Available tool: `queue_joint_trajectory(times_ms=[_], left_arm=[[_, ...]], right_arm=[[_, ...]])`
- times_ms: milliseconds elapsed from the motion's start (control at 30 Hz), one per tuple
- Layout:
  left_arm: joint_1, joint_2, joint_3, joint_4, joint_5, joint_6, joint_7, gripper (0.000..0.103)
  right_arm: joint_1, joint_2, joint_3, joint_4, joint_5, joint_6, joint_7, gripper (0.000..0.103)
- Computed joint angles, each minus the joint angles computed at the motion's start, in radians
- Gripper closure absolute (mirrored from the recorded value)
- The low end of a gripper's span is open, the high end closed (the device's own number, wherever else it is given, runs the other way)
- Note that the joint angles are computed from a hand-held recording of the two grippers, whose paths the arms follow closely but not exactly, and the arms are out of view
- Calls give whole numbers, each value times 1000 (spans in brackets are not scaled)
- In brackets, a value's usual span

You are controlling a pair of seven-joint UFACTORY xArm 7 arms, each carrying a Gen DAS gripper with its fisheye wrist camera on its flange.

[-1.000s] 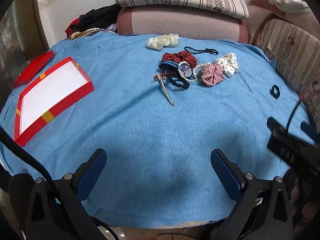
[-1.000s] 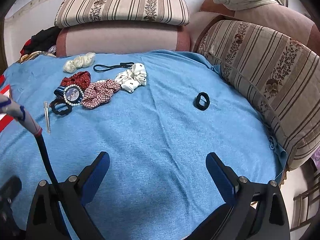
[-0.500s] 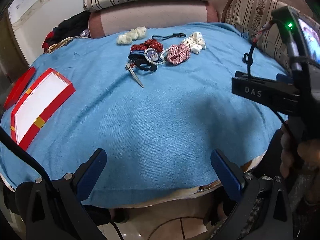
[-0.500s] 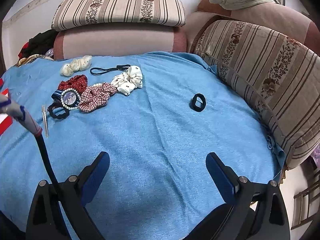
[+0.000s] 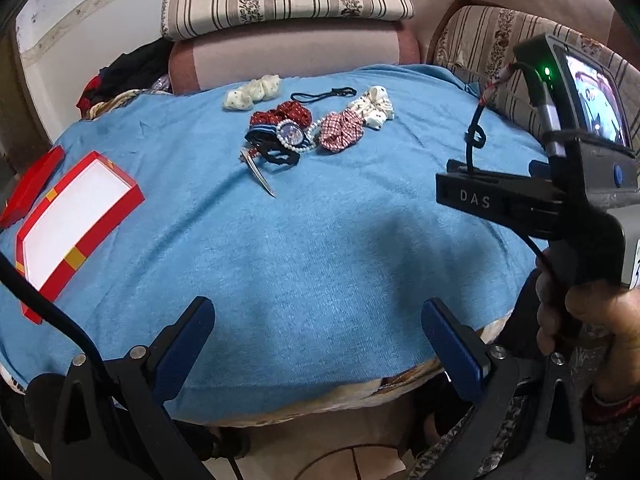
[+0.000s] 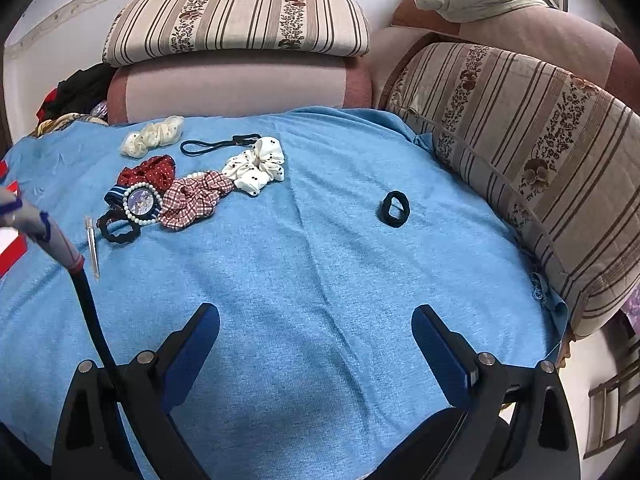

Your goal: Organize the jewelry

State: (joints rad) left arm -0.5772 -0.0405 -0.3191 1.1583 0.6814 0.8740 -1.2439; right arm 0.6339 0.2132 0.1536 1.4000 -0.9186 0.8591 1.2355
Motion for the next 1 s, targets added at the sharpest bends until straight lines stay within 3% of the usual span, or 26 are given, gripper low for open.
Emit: queue_joint_trajectory(times_ms=[133, 533, 867, 1000], left_arm=[[-2, 4, 0, 6, 11, -3, 7, 0], [55, -5, 23, 74, 179, 166, -119, 1], [49, 42, 38, 129, 211, 239, -103, 1], [48, 46, 53, 121, 174, 217, -94, 1]], right_arm=[[0, 5, 0, 7, 8, -4, -7, 4], [3, 20, -5, 29, 31, -21, -41, 4], [2, 4, -5, 24, 47, -38, -46, 4], [2, 5, -4, 24, 50, -34, -46, 4]])
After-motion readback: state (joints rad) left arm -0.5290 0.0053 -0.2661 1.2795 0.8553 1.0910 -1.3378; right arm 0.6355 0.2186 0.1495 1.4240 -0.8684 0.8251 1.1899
